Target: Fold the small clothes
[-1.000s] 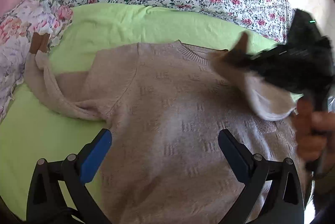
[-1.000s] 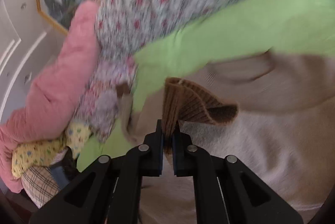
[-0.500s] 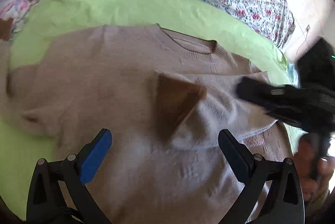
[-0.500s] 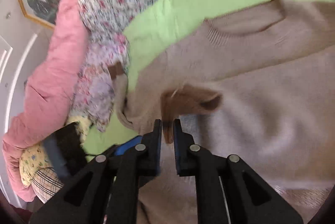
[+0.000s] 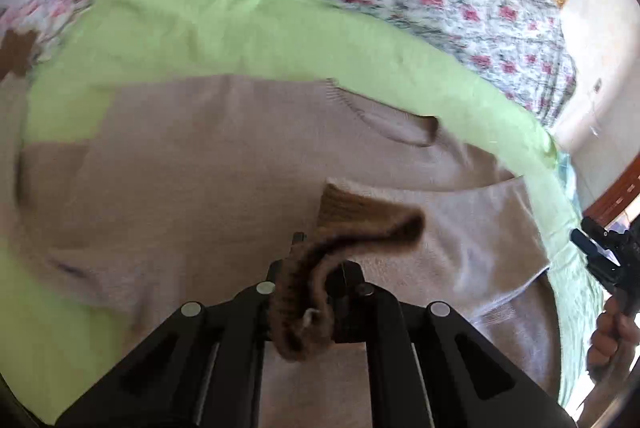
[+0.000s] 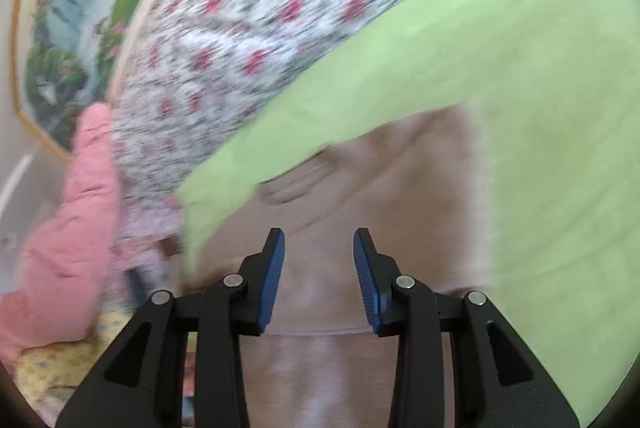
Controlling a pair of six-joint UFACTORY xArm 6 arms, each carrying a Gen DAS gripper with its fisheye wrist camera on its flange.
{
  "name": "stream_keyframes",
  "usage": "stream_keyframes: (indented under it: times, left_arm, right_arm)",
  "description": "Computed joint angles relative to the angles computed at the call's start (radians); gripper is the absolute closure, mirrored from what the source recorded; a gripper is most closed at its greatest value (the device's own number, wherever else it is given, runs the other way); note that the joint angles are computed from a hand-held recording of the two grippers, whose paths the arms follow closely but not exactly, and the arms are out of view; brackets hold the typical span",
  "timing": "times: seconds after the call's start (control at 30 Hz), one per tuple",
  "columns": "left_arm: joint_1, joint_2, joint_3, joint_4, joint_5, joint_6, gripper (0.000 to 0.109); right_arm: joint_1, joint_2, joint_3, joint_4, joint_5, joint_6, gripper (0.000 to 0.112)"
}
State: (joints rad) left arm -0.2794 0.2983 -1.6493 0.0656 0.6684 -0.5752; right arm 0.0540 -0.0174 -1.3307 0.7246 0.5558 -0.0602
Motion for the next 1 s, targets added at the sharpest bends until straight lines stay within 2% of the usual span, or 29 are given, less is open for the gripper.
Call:
stream_keyframes:
  times: [0.07, 0.1, 0.2, 0.27, 0.33, 0.43, 0.47, 0.5, 0.6, 0.67, 0.77, 0.83, 0.87, 0.9, 1.0]
  left_arm:
    - [0.01, -0.002, 0.019, -0.023, 0.023, 0.006, 0.102]
    - [0.015, -0.01, 0.037, -0.042, 0.013, 0.007, 0.102]
    - [0.016, -0.039, 0.079, -0.049, -0.017, -0.005, 0.101]
    - [0.015, -0.051, 0.093, -0.039, -0.037, -0.008, 0.101]
    - [0.015, -0.05, 0.091, -0.053, -0.022, 0.02, 0.101]
    - [0.012, -0.048, 0.092, -0.043, -0.002, 0.037, 0.102]
    - [0.009, -0.054, 0.094, -0.036, -0.003, 0.037, 0.102]
    - [0.007, -0.053, 0.087, -0.031, -0.008, 0.041, 0.102]
    - [0.001, -0.039, 0.05, 0.003, -0.025, 0.041, 0.102]
    - [0.009, -0.01, 0.021, -0.003, 0.012, 0.034, 0.101]
    - [0.03, -0.023, 0.06, -0.063, 0.029, 0.037, 0.089]
    - [0.045, -0.079, 0.138, -0.11, -0.024, 0.045, 0.082]
    - [0.052, -0.102, 0.161, -0.093, -0.026, 0.02, 0.072]
    - [0.057, -0.121, 0.18, -0.083, -0.031, 0.006, 0.069]
    - [0.074, -0.205, 0.275, -0.09, -0.068, 0.0, 0.069]
  right_arm:
    - [-0.025, 0.018, -0.008, -0.133, 0.002, 0.104, 0.074]
    - [-0.04, 0.048, -0.037, -0.187, 0.033, 0.152, 0.074]
    - [-0.061, 0.119, -0.112, -0.199, 0.102, 0.164, 0.073]
    - [-0.054, 0.185, -0.188, -0.282, 0.15, 0.203, 0.068]
    - [-0.049, 0.245, -0.253, -0.327, 0.192, 0.214, 0.065]
    - [-0.045, 0.3, -0.3, -0.3, 0.23, 0.18, 0.065]
    - [-0.037, 0.304, -0.303, -0.314, 0.223, 0.177, 0.068]
    - [-0.03, 0.306, -0.309, -0.353, 0.218, 0.182, 0.104]
    - [-0.04, 0.265, -0.272, -0.357, 0.162, 0.186, 0.103]
    - [-0.043, 0.272, -0.279, -0.401, 0.173, 0.214, 0.103]
    - [-0.037, 0.288, -0.287, -0.431, 0.21, 0.225, 0.101]
    - [-0.032, 0.258, -0.256, -0.458, 0.189, 0.254, 0.092]
    - [-0.031, 0.237, -0.241, -0.495, 0.185, 0.286, 0.086]
    - [-0.028, 0.21, -0.22, -0.505, 0.168, 0.3, 0.085]
    - [-0.014, 0.146, -0.167, -0.403, 0.119, 0.239, 0.084]
